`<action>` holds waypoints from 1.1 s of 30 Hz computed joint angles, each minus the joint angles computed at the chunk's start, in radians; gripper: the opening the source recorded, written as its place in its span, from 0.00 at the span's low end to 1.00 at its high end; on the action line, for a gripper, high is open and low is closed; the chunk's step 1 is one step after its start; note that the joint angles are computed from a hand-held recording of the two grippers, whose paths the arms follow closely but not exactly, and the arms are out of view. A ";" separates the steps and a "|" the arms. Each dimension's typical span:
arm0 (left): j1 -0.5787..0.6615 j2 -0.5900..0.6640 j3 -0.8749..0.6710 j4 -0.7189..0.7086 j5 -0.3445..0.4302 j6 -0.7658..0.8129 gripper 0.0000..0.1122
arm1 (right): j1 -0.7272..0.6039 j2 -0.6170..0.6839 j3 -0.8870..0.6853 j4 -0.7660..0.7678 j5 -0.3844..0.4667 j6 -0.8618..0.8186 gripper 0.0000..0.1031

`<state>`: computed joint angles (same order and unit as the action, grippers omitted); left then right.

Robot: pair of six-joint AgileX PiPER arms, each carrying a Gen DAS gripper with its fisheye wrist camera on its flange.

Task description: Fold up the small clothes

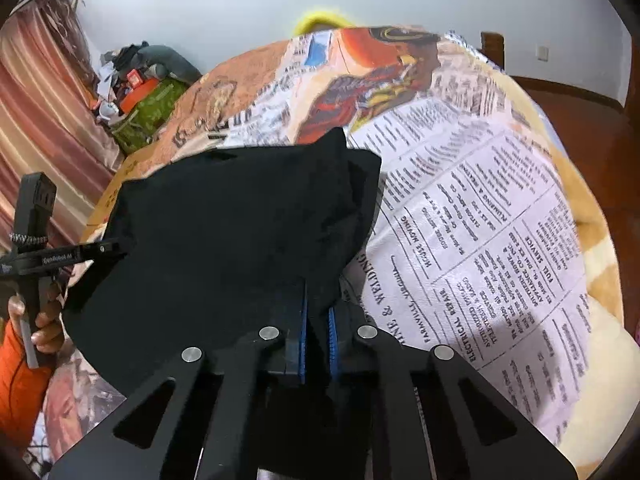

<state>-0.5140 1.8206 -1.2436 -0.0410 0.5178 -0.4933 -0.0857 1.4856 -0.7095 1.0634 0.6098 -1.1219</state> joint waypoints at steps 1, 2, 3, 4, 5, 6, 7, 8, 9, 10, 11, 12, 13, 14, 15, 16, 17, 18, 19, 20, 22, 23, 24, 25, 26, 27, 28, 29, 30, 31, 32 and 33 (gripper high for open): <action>-0.007 -0.028 0.018 0.031 -0.002 -0.031 0.13 | 0.002 -0.028 0.000 -0.014 0.011 0.017 0.07; -0.011 -0.045 0.027 0.048 -0.001 -0.049 0.13 | 0.015 -0.039 -0.005 -0.023 0.008 0.033 0.07; -0.015 -0.074 0.040 0.071 0.003 -0.075 0.12 | 0.022 -0.057 -0.009 -0.038 0.014 0.049 0.07; -0.017 -0.097 0.050 0.087 0.006 -0.093 0.12 | 0.035 -0.081 -0.014 -0.057 0.017 0.076 0.07; -0.018 -0.127 0.062 0.113 0.011 -0.118 0.11 | 0.052 -0.105 -0.022 -0.081 0.024 0.106 0.07; -0.020 -0.156 0.073 0.140 0.017 -0.141 0.10 | 0.071 -0.123 -0.028 -0.098 0.021 0.129 0.06; -0.022 -0.199 0.091 0.182 0.026 -0.178 0.10 | 0.099 -0.151 -0.038 -0.123 0.020 0.167 0.06; -0.021 -0.221 0.101 0.198 0.030 -0.190 0.09 | 0.120 -0.165 -0.044 -0.133 0.014 0.188 0.06; -0.017 -0.255 0.115 0.222 0.039 -0.208 0.09 | 0.148 -0.181 -0.054 -0.149 0.008 0.217 0.06; -0.015 -0.285 0.127 0.247 0.048 -0.228 0.09 | 0.181 -0.195 -0.066 -0.166 -0.001 0.251 0.06; -0.007 -0.318 0.143 0.262 0.057 -0.235 0.09 | 0.209 -0.203 -0.073 -0.179 -0.012 0.275 0.06; 0.003 -0.353 0.158 0.280 0.068 -0.242 0.09 | 0.247 -0.211 -0.085 -0.197 -0.026 0.310 0.06; 0.014 -0.380 0.170 0.291 0.080 -0.244 0.09 | 0.285 -0.211 -0.098 -0.215 -0.041 0.341 0.06; 0.026 -0.403 0.182 0.295 0.086 -0.241 0.09 | 0.313 -0.210 -0.105 -0.223 -0.055 0.359 0.06; 0.045 -0.434 0.198 0.297 0.095 -0.233 0.09 | 0.342 -0.207 -0.112 -0.231 -0.068 0.374 0.06; 0.060 -0.457 0.210 0.301 0.102 -0.227 0.08 | 0.379 -0.198 -0.127 -0.246 -0.086 0.400 0.06; 0.076 -0.481 0.223 0.308 0.112 -0.223 0.08 | 0.420 -0.185 -0.142 -0.263 -0.105 0.431 0.06; 0.104 -0.512 0.241 0.312 0.120 -0.209 0.08 | 0.448 -0.171 -0.155 -0.268 -0.118 0.446 0.06; 0.126 -0.530 0.256 0.302 0.119 -0.188 0.08 | 0.479 -0.149 -0.174 -0.273 -0.131 0.463 0.06; 0.156 -0.548 0.268 0.286 0.121 -0.161 0.08 | 0.512 -0.123 -0.192 -0.277 -0.147 0.481 0.06; 0.228 -0.572 0.296 0.244 0.117 -0.092 0.08 | 0.568 -0.064 -0.225 -0.265 -0.181 0.498 0.06; 0.269 -0.574 0.306 0.214 0.115 -0.050 0.08 | 0.584 -0.039 -0.237 -0.253 -0.190 0.497 0.06; 0.315 -0.571 0.318 0.171 0.107 0.002 0.08 | 0.595 -0.011 -0.249 -0.223 -0.196 0.481 0.06; 0.354 -0.566 0.328 0.130 0.097 0.050 0.08 | 0.608 0.022 -0.267 -0.201 -0.198 0.472 0.06; 0.396 -0.556 0.340 0.084 0.084 0.104 0.08 | 0.624 0.061 -0.287 -0.193 -0.210 0.474 0.06; 0.434 -0.533 0.347 0.040 0.069 0.155 0.08 | 0.639 0.078 -0.296 -0.209 -0.221 0.494 0.06; 0.457 -0.513 0.353 0.014 0.055 0.187 0.08 | 0.651 0.117 -0.319 -0.226 -0.231 0.512 0.06; 0.481 -0.482 0.352 -0.018 0.041 0.224 0.08 | 0.659 0.135 -0.332 -0.248 -0.235 0.539 0.06; 0.501 -0.447 0.350 -0.050 0.025 0.263 0.08 | 0.662 0.154 -0.346 -0.269 -0.233 0.565 0.06; 0.512 -0.419 0.348 -0.070 0.012 0.289 0.08 | 0.661 0.174 -0.358 -0.284 -0.233 0.584 0.06; 0.520 -0.386 0.342 -0.083 0.000 0.304 0.09 | 0.663 0.192 -0.369 -0.317 -0.234 0.622 0.06; 0.525 -0.346 0.330 -0.091 -0.007 0.313 0.09 | 0.662 0.215 -0.387 -0.347 -0.232 0.658 0.06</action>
